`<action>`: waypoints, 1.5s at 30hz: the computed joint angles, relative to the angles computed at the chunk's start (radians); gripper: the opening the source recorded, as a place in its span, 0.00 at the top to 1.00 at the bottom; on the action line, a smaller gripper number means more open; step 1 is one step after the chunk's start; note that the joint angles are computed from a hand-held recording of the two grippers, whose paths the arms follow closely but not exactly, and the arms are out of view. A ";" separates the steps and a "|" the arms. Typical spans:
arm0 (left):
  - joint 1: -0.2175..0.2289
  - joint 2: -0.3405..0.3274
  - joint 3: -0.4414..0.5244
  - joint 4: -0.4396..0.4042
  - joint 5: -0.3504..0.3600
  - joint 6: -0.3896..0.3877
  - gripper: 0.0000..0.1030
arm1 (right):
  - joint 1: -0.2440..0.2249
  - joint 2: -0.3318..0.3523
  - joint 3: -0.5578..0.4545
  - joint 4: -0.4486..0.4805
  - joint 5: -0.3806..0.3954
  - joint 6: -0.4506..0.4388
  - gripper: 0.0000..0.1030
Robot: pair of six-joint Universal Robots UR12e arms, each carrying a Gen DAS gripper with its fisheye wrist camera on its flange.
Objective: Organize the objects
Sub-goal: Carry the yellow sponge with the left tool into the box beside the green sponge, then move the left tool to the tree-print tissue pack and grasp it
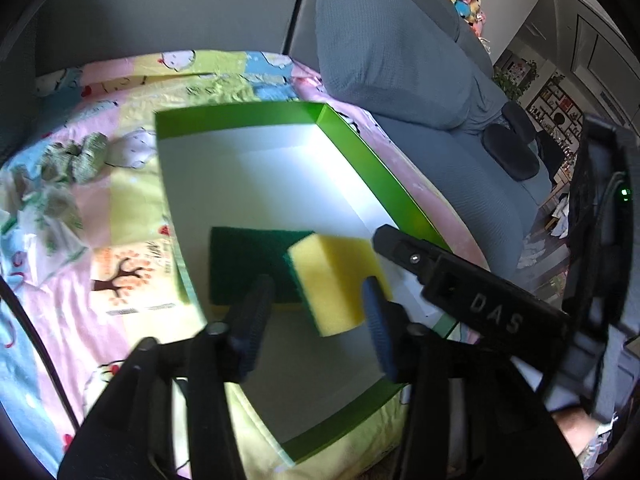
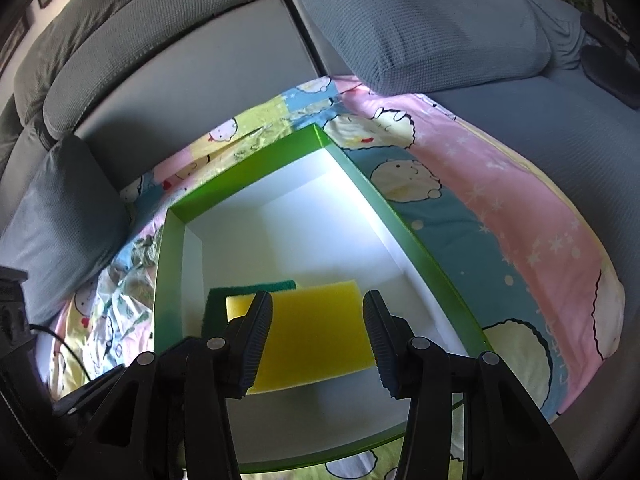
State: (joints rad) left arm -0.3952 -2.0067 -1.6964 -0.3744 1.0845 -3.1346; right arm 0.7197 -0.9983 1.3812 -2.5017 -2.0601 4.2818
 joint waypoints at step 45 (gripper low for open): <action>0.196 -0.002 -0.084 0.073 0.236 -0.202 0.19 | 0.074 0.371 -0.629 0.286 0.035 -0.314 0.26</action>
